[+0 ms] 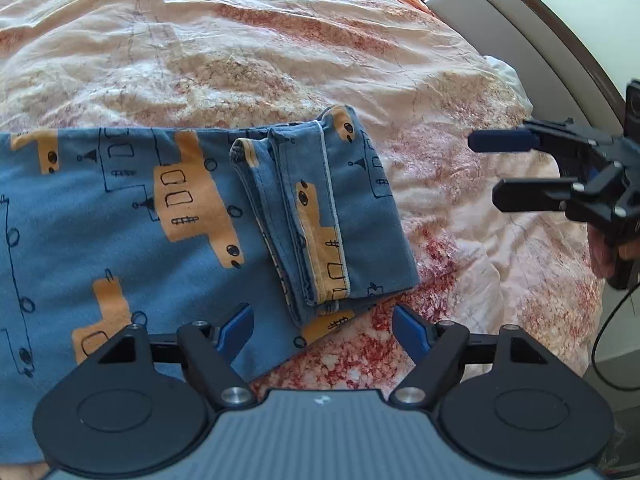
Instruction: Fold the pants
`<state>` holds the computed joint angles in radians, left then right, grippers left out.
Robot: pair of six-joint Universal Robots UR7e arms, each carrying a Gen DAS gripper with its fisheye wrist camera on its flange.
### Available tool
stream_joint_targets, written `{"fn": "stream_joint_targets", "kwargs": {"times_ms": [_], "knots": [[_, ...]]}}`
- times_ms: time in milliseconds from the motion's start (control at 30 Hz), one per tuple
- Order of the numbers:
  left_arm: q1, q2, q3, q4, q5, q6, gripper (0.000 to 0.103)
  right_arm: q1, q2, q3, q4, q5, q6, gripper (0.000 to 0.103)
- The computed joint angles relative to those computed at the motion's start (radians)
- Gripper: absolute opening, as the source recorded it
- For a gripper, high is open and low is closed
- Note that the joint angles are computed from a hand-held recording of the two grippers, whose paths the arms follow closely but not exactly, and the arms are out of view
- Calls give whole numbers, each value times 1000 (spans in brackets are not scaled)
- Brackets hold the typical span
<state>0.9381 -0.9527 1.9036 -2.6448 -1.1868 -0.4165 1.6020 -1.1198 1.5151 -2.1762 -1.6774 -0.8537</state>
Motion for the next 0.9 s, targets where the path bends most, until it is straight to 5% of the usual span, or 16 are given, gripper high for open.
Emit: {"fn": "stream_joint_targets", "kwargs": {"times_ms": [133, 233, 367, 533, 733, 800, 900], "knots": [[-10, 18, 36, -116, 18, -68, 76, 40, 157, -261, 300, -9, -140, 78], [-6, 38, 40, -160, 17, -122, 66, 83, 286, -452, 497, -83, -289, 78], [-12, 49, 53, -199, 36, -167, 65, 131, 450, -675, 682, -201, -406, 72], [-9, 51, 66, -222, 42, -216, 65, 158, 592, -833, 796, -304, -424, 57], [-1, 61, 69, -255, 38, -228, 70, 164, 632, -828, 809, -407, -441, 34], [1, 63, 71, -264, 36, -230, 71, 165, 651, -870, 876, -386, -421, 19], [2, 65, 75, -279, 35, -223, 72, 170, 656, -899, 923, -318, -419, 20]]}}
